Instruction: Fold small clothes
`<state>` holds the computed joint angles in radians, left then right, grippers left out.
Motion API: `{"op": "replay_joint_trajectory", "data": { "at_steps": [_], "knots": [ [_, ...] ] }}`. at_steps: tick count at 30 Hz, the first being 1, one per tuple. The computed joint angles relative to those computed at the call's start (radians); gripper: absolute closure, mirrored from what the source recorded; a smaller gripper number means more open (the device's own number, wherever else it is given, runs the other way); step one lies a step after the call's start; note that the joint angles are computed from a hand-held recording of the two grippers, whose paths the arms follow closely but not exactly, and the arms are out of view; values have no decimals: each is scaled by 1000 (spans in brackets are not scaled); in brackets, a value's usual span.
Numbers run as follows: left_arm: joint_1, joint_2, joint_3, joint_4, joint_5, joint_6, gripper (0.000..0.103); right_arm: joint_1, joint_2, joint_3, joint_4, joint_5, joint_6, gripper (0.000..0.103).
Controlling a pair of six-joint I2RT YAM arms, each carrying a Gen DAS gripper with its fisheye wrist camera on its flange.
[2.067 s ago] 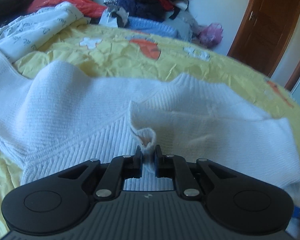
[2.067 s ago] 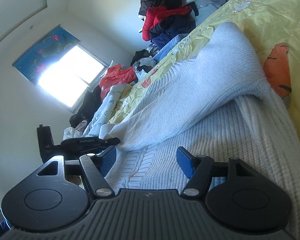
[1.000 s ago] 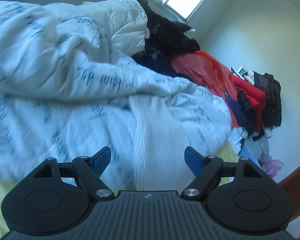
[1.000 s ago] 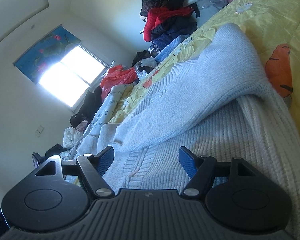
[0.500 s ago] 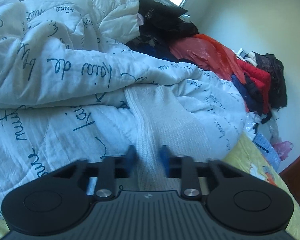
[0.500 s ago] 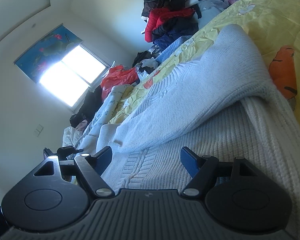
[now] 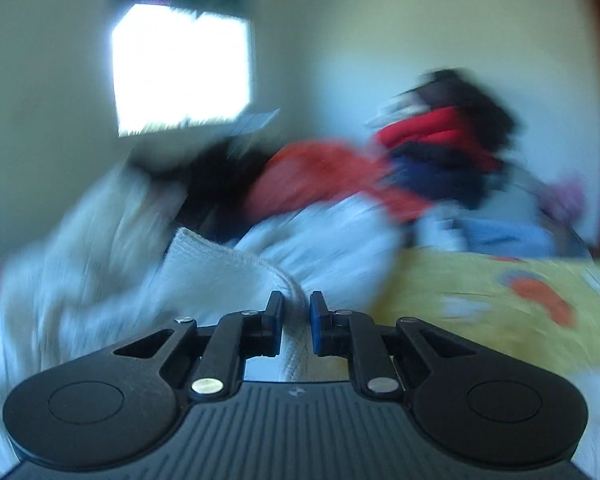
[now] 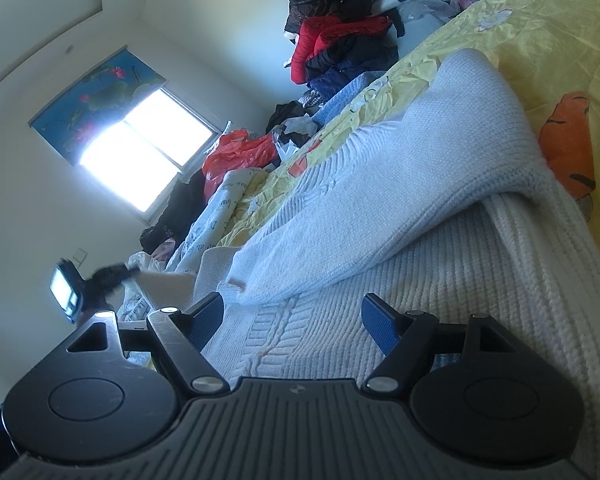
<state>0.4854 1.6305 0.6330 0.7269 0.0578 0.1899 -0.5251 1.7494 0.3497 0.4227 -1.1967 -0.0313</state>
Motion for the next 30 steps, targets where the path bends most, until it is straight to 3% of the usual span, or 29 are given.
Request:
{"op": "replay_joint_trajectory", "data": {
  "at_steps": [3, 6, 9, 12, 14, 16, 18, 19, 21, 24, 27, 30],
  "knots": [
    [-215, -105, -271, 276, -37, 179, 92, 5, -7, 1, -6, 3, -3, 22],
    [-433, -109, -378, 271, -102, 245, 92, 7, -13, 1, -14, 2, -7, 21],
    [-588, 39, -387, 269, -196, 259, 91, 1, -12, 11, -42, -7, -26, 21],
    [-660, 102, -381, 213, -244, 267, 90, -11, 1, 27, -79, -21, -59, 20],
    [-680, 129, -429, 289, -255, 302, 89, -16, 3, 33, -102, -26, -81, 19],
    [-686, 161, -493, 414, -264, 317, 81, -25, -1, 41, -144, -31, -119, 19],
    [-677, 119, -544, 427, -245, 275, 63, -24, -7, 42, -159, -30, -131, 18],
    [-666, 75, -552, 391, -230, 236, 57, -26, -8, 44, -166, -31, -137, 18],
    [-585, -43, -554, 270, -144, 126, 21, -26, -9, 40, -157, -31, -127, 18],
    [-456, -99, -544, 186, -3, -76, 18, -15, -21, 33, -132, -13, -88, 19],
    [-307, -73, -420, -59, 157, -160, 17, 62, -111, 8, -112, 110, 2, 18],
    [-193, -45, -438, -4, 336, -176, 7, 208, -150, 40, -114, 181, 127, 18]
  ]
}}
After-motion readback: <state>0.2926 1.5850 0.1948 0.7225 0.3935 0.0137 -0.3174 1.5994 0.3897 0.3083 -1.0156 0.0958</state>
